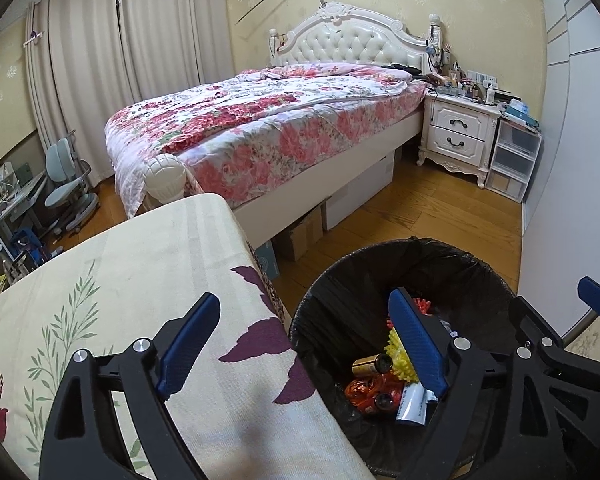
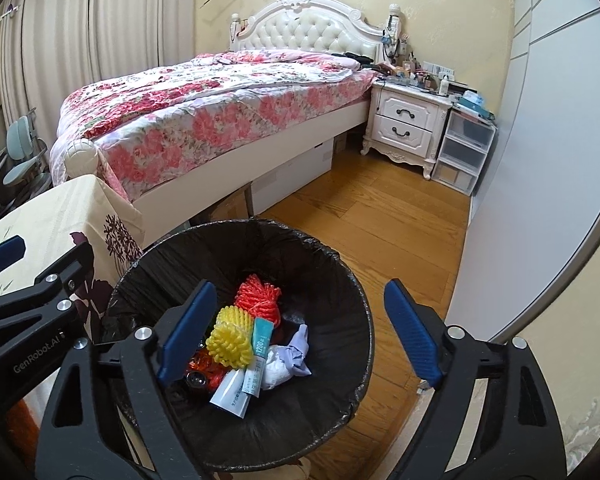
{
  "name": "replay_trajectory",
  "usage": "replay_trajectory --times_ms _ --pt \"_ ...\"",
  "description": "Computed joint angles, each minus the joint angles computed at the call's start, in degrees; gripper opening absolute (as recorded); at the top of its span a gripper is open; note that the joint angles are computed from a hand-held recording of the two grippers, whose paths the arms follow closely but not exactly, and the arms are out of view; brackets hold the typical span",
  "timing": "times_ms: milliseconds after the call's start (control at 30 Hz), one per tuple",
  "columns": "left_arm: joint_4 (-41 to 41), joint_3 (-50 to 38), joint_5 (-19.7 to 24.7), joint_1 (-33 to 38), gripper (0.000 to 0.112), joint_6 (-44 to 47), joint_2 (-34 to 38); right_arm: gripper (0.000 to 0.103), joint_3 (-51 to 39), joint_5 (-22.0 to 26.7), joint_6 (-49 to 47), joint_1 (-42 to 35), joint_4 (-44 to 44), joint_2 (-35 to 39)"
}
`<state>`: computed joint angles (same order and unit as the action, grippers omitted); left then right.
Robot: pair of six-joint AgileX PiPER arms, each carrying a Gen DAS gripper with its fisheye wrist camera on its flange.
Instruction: Collect trash
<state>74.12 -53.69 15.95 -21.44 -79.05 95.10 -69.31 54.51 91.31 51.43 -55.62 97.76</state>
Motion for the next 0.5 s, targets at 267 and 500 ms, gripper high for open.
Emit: replay_trajectory --times_ms 267,500 --pt "-2.63 3.8 0.25 1.6 0.088 1.56 -4.0 0.09 1.63 2.66 2.52 2.62 -0.42 -2.8" --pt "-15.49 7.48 -1.23 4.08 0.088 12.75 -9.82 0.09 1.62 7.14 3.76 7.29 -1.19 -4.44"
